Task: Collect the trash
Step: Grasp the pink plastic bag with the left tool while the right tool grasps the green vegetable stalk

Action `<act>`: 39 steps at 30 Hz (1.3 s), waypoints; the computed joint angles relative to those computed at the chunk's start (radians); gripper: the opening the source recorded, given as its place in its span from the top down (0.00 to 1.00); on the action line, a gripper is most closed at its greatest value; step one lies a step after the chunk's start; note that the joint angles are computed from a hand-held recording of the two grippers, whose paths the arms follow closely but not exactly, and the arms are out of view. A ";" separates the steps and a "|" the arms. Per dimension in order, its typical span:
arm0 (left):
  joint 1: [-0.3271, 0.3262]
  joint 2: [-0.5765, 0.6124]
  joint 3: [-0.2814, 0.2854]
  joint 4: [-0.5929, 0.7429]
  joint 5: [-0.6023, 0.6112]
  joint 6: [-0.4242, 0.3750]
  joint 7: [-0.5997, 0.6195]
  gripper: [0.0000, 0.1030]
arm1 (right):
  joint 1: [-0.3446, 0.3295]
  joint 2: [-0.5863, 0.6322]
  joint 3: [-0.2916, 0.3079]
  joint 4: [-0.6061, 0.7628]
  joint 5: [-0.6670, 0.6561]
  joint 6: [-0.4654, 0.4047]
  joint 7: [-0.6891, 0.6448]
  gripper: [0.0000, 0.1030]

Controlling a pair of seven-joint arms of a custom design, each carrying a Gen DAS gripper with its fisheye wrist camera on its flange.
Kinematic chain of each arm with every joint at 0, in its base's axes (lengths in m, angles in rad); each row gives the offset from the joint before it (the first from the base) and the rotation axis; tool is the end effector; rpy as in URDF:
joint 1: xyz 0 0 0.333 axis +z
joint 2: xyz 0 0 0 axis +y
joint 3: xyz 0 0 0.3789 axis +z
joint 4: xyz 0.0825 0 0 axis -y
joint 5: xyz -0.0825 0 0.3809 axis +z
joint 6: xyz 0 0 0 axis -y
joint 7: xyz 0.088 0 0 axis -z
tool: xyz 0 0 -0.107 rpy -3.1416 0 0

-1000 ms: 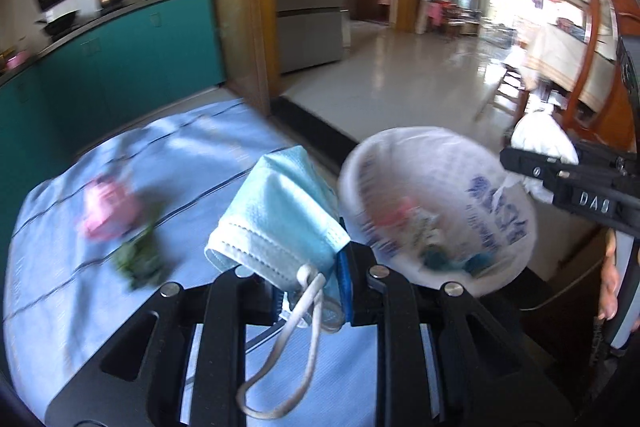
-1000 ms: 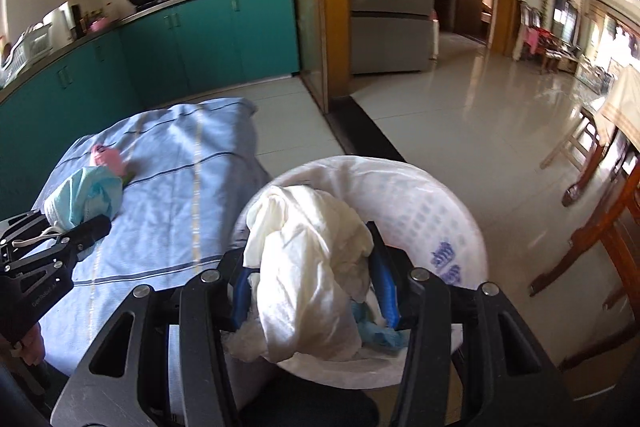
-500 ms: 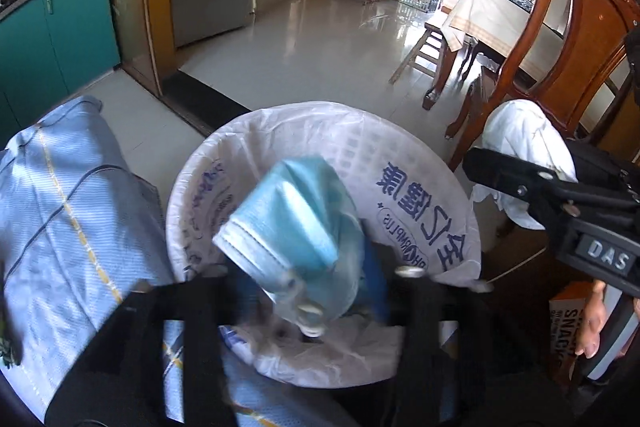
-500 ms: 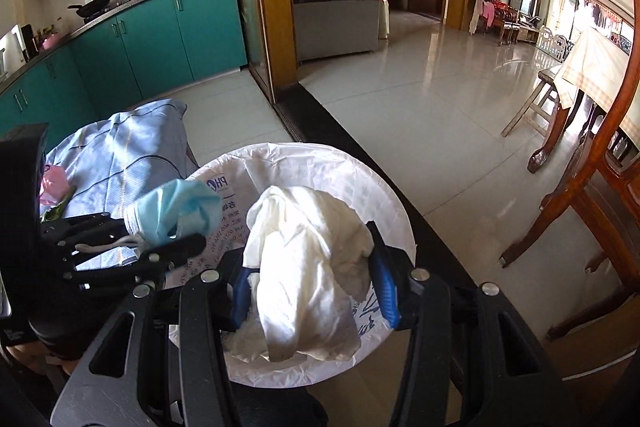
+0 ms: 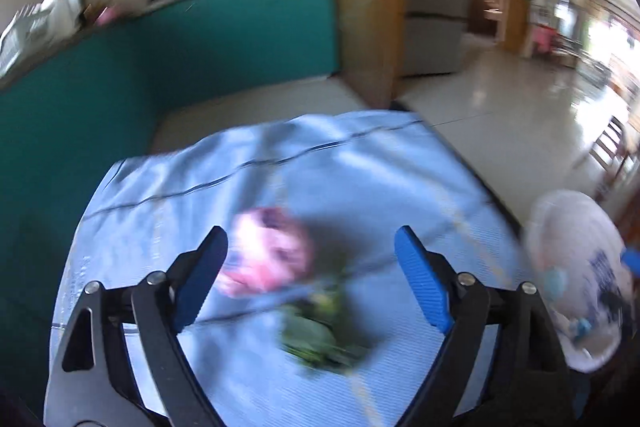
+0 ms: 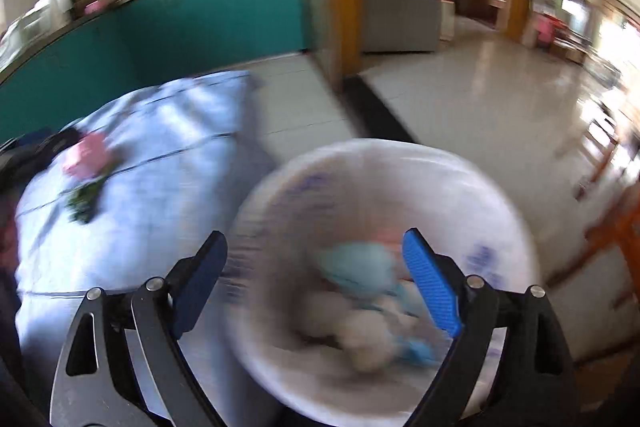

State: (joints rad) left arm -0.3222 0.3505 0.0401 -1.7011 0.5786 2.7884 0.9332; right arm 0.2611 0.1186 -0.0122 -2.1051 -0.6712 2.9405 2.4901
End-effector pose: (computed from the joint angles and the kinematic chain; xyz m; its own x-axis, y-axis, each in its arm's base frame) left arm 0.6805 -0.2278 0.5307 -0.0865 -0.9927 -0.0836 -0.6824 0.1202 -0.7210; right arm 0.5788 0.1890 0.4995 -0.0230 -0.9959 -0.0872 -0.7205 0.0770 -0.6892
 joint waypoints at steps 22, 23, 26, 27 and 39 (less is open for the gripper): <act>0.135 -0.426 0.065 -0.527 0.135 0.118 -0.239 0.65 | 0.209 0.570 0.121 0.856 0.530 -0.400 -0.631 0.26; 0.148 -0.448 0.056 -0.552 0.128 0.124 -0.235 0.65 | 0.236 0.571 0.091 0.854 0.499 -0.393 -0.600 0.38; 0.187 -0.486 0.022 -0.598 0.132 0.146 -0.233 0.65 | 0.245 0.546 0.086 0.807 0.472 -0.362 -0.571 0.69; 0.202 -0.494 0.006 -0.609 0.143 0.155 -0.240 0.65 | 0.227 0.526 0.112 0.774 0.490 -0.350 -0.589 0.74; 0.168 -0.498 -0.057 -0.715 -0.152 0.255 0.095 0.65 | 0.181 0.169 0.131 0.253 0.453 -0.113 -0.546 0.81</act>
State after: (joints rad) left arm -0.1539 -0.1476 -0.0173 -2.4164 0.4269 3.0437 1.0278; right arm 0.4426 0.2872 0.1186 -1.8522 -0.2185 2.8280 1.9437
